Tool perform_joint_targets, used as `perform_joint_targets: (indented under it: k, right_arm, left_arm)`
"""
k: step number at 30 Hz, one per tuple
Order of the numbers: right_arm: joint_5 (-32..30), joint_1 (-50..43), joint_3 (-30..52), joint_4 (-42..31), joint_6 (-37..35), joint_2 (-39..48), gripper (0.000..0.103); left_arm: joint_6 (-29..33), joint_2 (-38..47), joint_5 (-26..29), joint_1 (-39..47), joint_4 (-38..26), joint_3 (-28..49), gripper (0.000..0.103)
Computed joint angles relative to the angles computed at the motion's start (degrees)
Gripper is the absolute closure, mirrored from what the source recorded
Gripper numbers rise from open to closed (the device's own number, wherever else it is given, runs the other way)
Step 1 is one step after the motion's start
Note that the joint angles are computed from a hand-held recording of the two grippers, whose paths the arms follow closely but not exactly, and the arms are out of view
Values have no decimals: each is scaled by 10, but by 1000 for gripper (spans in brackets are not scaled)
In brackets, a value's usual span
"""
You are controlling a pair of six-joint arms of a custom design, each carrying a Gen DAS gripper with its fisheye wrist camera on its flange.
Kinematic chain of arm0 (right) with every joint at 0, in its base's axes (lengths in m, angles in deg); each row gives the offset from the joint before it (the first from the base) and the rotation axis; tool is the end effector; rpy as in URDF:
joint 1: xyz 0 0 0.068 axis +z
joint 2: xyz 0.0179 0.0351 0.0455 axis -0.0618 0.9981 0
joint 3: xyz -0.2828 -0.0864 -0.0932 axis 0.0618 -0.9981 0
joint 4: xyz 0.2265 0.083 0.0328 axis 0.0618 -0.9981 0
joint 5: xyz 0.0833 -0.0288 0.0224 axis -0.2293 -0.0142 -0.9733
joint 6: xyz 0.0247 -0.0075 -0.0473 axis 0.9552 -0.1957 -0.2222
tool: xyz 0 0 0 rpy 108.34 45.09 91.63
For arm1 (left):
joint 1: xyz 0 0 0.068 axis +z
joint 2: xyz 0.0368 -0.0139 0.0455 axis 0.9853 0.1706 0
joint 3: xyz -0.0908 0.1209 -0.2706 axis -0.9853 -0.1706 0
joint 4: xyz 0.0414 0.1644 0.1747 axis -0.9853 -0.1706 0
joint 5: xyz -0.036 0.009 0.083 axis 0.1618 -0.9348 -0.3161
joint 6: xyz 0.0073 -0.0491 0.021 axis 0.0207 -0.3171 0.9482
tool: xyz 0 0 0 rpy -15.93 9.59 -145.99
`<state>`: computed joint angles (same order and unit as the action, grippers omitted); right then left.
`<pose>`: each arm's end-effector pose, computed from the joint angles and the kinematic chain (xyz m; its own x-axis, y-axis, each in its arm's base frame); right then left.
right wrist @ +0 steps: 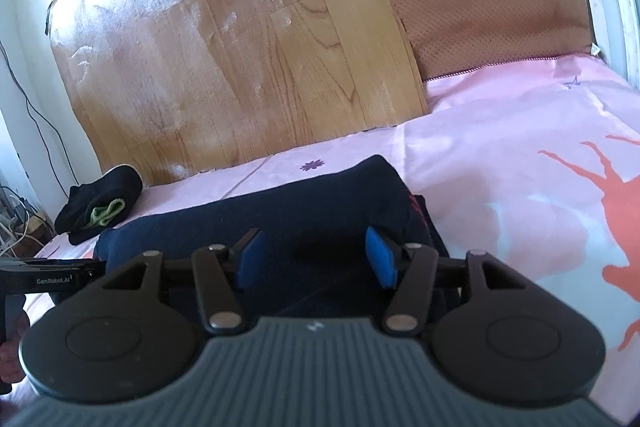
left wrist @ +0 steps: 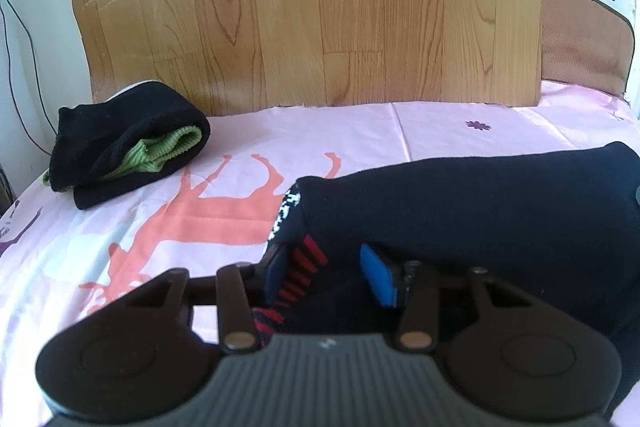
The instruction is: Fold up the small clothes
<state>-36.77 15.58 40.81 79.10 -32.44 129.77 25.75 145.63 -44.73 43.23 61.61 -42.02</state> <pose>0.2486 0.1005 0.1216 -0.5163 0.0652 -0.8539 -0.5174 0.7708 0.3717 0.1479 -0.0810 0.1376 -0.5877 -0.1284 -0.7989 -0.3058 0.9494 0.0723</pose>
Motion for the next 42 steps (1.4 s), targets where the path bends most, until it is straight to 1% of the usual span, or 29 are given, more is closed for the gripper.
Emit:
perform_joint_targets:
  k: [10, 11, 12, 13, 14, 15, 16, 17, 18, 21, 24, 26, 35, 38, 42]
  right_arm:
    - [25, 14, -1, -4, -9, -3, 42]
    - [27, 16, -1, -5, -9, -4, 42]
    - [29, 17, 0, -5, -10, -4, 42]
    - [32, 19, 0, -5, -11, -4, 41]
    - [33, 20, -1, -5, -12, -4, 41]
    - [35, 21, -1, -5, -12, -4, 41]
    - [34, 20, -1, -5, -13, -4, 41]
    - [34, 20, -1, -5, -13, -4, 41]
    - [33, 20, -1, -5, -14, -4, 40]
    - [37, 23, 0, -8, -18, -5, 39]
    - [37, 24, 0, -8, -21, -5, 38]
    - [39, 25, 0, -7, -21, -5, 38]
    - [49, 31, 0, -11, -27, -6, 37]
    - [62, 39, 1, -16, -32, -10, 36]
    - [78, 50, 1, -23, -40, -14, 32]
  left_arm:
    - [-1, 15, -22, -13, 34, -16, 57]
    - [-3, 18, -25, -14, 34, -16, 50]
    - [-15, 24, -37, -15, 21, -11, 28]
    - [-34, 33, -46, -8, 8, -6, 18]
    - [-34, 28, -27, 16, 30, -19, 11]
    - [-16, 6, 27, 59, 67, -40, 9]
    - [-3, -8, 75, 98, 89, -54, 7]
    - [3, -9, 106, 127, 110, -63, 2]
    - [10, -12, 123, 144, 125, -71, 2]
    - [8, -5, 108, 132, 126, -71, 2]
    - [10, -8, 118, 138, 135, -77, 2]
    - [3, -7, 109, 128, 132, -77, 2]
    - [12, -13, 117, 136, 138, -81, 2]
    - [10, -16, 117, 134, 137, -82, 2]
    - [9, -16, 115, 132, 135, -81, 2]
